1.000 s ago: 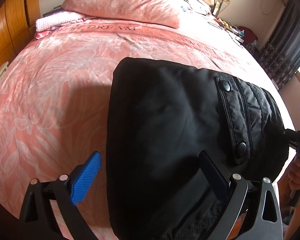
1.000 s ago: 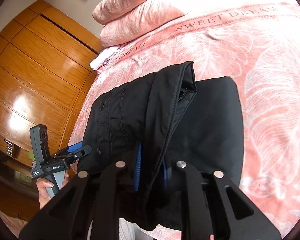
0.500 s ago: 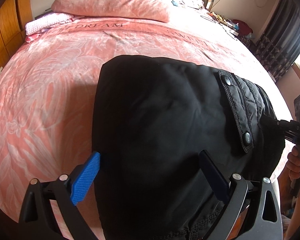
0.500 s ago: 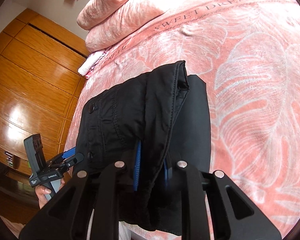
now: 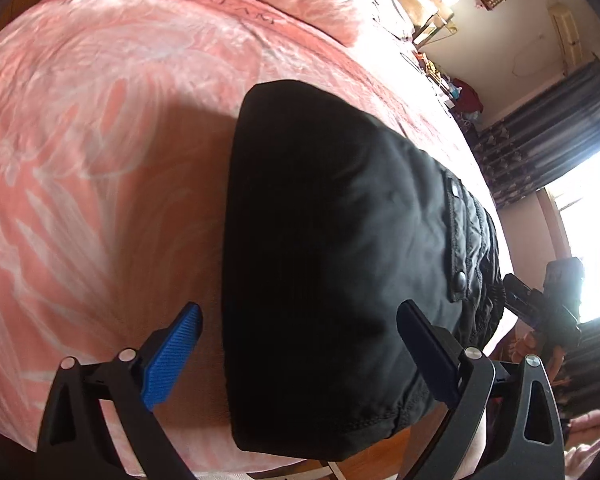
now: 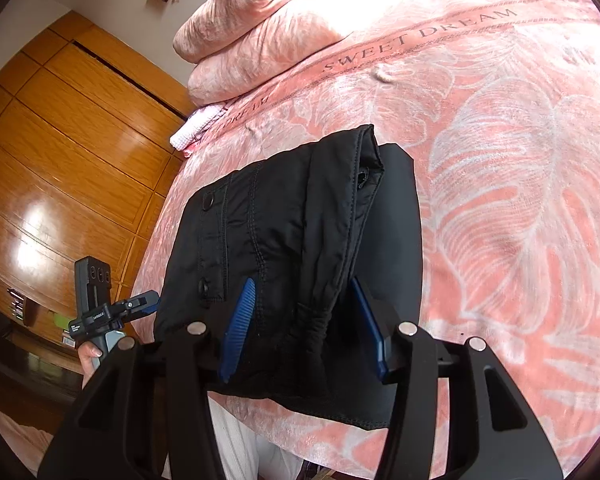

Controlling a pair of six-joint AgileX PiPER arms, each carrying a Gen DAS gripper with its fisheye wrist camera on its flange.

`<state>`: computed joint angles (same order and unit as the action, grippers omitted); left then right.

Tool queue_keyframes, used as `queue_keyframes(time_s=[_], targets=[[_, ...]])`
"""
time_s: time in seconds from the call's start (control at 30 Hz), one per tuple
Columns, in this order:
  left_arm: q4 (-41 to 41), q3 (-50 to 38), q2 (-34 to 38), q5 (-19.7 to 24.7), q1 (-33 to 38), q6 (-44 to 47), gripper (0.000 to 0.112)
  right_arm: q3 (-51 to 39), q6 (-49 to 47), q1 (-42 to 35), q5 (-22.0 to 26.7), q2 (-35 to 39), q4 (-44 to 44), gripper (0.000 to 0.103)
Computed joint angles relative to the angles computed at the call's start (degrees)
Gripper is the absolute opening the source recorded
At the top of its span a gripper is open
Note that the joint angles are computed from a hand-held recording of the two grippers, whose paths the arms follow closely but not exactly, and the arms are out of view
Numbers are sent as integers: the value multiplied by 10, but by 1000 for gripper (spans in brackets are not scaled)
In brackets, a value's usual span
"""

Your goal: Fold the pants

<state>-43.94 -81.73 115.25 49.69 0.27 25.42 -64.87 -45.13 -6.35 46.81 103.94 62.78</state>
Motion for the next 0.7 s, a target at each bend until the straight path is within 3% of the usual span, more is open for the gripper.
queue_keyframes(time_s=[0.17,0.27,0.43,0.5,0.53,0.57,0.6,0.7], targets=[[-74,-31,54,51,17,46,98,0,30,5,-12,-2,-29,52],[-81,-42,71,50,9,33,99,1,48,0,-6,-4,-46,62],[-64,-64,84,39,-9,10,97,25,21,-8,11,-12,-48,62],[-54,-67,82,38,-10,1,86,30,10,-5,16,-6,-41,55],[-50,-64,78,35,-11,0,83,30,5,-3,17,0,-36,42],[-49,-59,71,31,-10,3,75,31,1,-2,19,4,-30,37],[-51,-53,65,29,-9,6,68,35,-7,-3,18,6,-17,34],[-55,-46,57,28,-9,4,62,37,-11,-2,19,-4,-8,28]])
